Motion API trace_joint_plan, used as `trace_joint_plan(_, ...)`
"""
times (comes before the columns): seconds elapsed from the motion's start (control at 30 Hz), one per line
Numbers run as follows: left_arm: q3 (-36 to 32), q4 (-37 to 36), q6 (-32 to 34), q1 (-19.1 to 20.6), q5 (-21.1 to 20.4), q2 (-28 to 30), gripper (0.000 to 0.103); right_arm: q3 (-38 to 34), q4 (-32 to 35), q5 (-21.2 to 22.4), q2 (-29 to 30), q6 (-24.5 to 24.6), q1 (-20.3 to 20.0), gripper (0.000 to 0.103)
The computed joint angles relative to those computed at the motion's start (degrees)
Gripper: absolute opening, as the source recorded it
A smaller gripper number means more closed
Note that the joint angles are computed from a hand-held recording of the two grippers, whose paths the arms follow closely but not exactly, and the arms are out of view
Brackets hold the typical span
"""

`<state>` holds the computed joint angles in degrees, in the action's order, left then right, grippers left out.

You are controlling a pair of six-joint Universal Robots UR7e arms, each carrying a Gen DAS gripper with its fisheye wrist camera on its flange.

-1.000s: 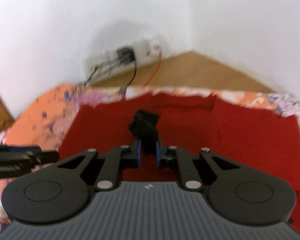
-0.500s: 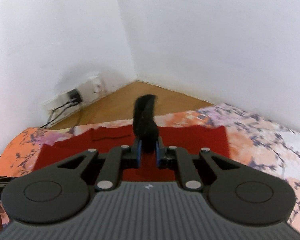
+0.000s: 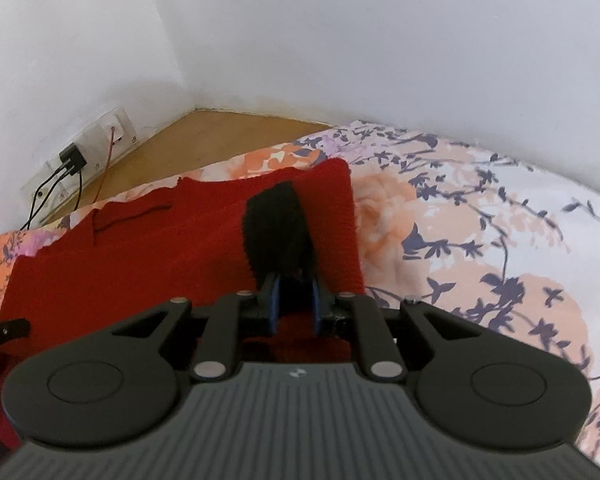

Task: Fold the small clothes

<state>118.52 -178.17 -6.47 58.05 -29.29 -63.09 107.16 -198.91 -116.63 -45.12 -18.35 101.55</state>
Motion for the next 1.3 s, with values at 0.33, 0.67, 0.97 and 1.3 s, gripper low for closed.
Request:
trace_joint_plan(0.33, 0.1, -0.5, -3.0, -1.0, 3.1, 1.1, 0.058, -2.2, 1.3, 2.9, 1.2, -8.7, -1.1, 0.047)
trace_joint_plan(0.67, 7.4, 13.7, -16.1, -5.1, 2.9, -10.0, 0.058, 4.0, 3.1, 9.0, -4.8, -3.5, -2.2, 0.069)
trace_joint_plan(0.97, 16.9, 37.8, -35.4, -10.8, 3.6, -26.7, 0.058, 18.4, -1.5, 7.2, -13.3, -0.2, -1.1, 0.073)
trace_joint_plan(1.3, 22.4, 54.6, -46.9, -14.8, 0.2, -40.6, 0.058, 31.1, -7.1, 4.2, -19.2, 4.2, -1.3, 0.074)
